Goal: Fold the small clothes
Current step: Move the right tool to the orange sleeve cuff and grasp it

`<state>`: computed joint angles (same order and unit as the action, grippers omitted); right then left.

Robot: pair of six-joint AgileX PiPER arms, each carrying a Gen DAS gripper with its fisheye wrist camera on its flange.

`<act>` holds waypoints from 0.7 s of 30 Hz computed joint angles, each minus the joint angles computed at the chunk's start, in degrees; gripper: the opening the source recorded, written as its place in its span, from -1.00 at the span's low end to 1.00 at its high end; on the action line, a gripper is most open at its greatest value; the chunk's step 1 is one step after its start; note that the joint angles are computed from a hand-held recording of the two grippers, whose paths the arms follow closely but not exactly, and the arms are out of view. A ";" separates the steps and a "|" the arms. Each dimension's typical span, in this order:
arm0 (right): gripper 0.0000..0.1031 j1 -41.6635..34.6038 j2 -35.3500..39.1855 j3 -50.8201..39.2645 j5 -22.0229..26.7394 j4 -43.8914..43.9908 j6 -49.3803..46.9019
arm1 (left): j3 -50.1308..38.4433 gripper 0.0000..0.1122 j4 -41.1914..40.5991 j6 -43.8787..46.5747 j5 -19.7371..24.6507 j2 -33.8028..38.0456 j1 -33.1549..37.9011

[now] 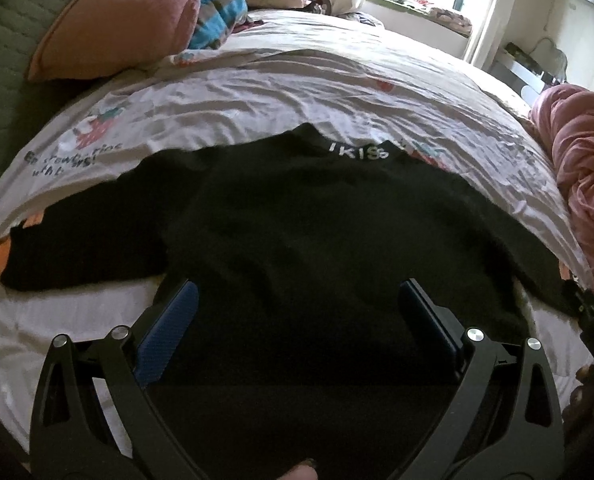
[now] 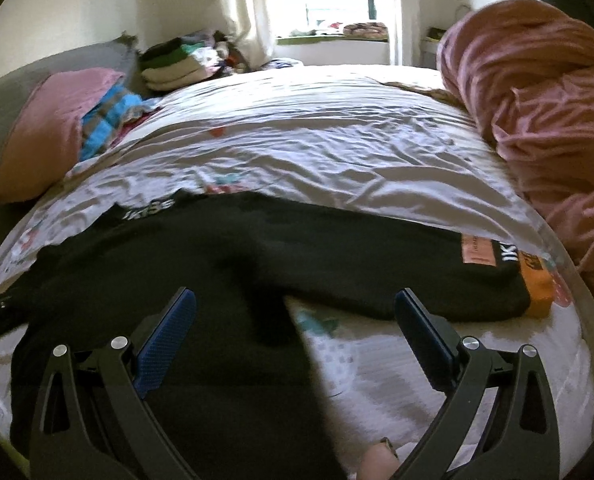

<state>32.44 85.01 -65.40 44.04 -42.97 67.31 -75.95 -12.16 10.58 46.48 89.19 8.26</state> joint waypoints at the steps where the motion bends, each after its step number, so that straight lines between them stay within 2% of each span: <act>1: 0.92 -0.70 -0.03 0.32 0.26 -0.29 0.61 | -0.81 0.67 0.13 0.04 0.21 0.61 -0.52; 13: 0.91 -11.31 -1.78 3.79 1.18 3.04 0.07 | -13.98 0.67 1.13 -2.58 3.58 9.73 -6.12; 21: 0.91 -19.32 -3.25 6.53 -0.34 9.02 -3.70 | -22.64 0.67 3.43 -4.20 8.24 17.93 -9.74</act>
